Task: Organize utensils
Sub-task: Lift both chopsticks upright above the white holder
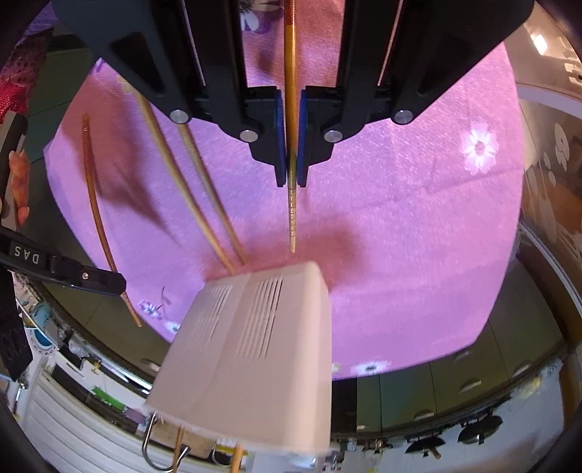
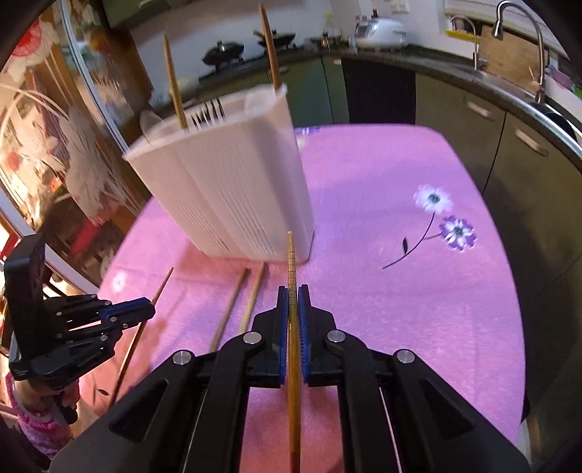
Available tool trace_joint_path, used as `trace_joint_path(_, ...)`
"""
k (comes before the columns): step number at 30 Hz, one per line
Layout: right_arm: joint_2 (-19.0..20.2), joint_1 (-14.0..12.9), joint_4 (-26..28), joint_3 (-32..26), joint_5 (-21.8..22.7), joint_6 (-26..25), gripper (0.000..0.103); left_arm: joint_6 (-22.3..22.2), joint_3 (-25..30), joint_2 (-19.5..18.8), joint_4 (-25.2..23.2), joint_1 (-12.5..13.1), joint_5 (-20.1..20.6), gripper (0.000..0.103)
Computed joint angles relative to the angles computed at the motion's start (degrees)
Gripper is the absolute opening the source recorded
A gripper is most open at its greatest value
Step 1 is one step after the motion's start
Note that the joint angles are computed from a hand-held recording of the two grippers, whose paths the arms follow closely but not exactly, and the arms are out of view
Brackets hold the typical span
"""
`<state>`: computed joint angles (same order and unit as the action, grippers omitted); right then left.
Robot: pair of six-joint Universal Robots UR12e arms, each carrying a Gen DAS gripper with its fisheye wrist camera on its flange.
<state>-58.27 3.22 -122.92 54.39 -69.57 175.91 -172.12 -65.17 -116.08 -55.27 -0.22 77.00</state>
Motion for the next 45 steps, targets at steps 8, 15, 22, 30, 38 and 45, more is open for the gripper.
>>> trace_joint_path(8, -2.6, -0.4, -5.0, 2.9, 2.4, 0.9, 0.006, 0.2, -1.0, 2.2, 3.8, 0.2, -1.7, 0.006)
trace_joint_path(15, -4.5, -0.6, -7.9, 4.7, 3.8, 0.9, 0.006, 0.4, -2.1, 3.9, 6.8, 0.2, -3.0, 0.006)
trace_joint_path(22, -5.7, -0.7, -10.1, 5.8, 4.9, 1.1, 0.006, 0.6, -2.3, 4.6, 8.1, 0.2, -4.1, 0.006)
trace_joint_path(30, -6.6, -0.9, -12.5, 6.3, 5.7, 1.3, 0.006, 0.7, -2.6, 5.5, 10.6, 0.3, -5.3, 0.006)
trace_joint_path(38, -6.5, -0.6, -13.4, 4.5, 5.7, 0.5, 0.006, 0.7, -2.5, 6.0, 13.3, 0.4, -6.4, 0.006)
trace_joint_path(45, -4.6, -0.5, -12.2, -0.9, 6.0, -0.8, 0.006, 1.0, 1.1, 5.1, 15.4, 0.5, -7.9, 0.006)
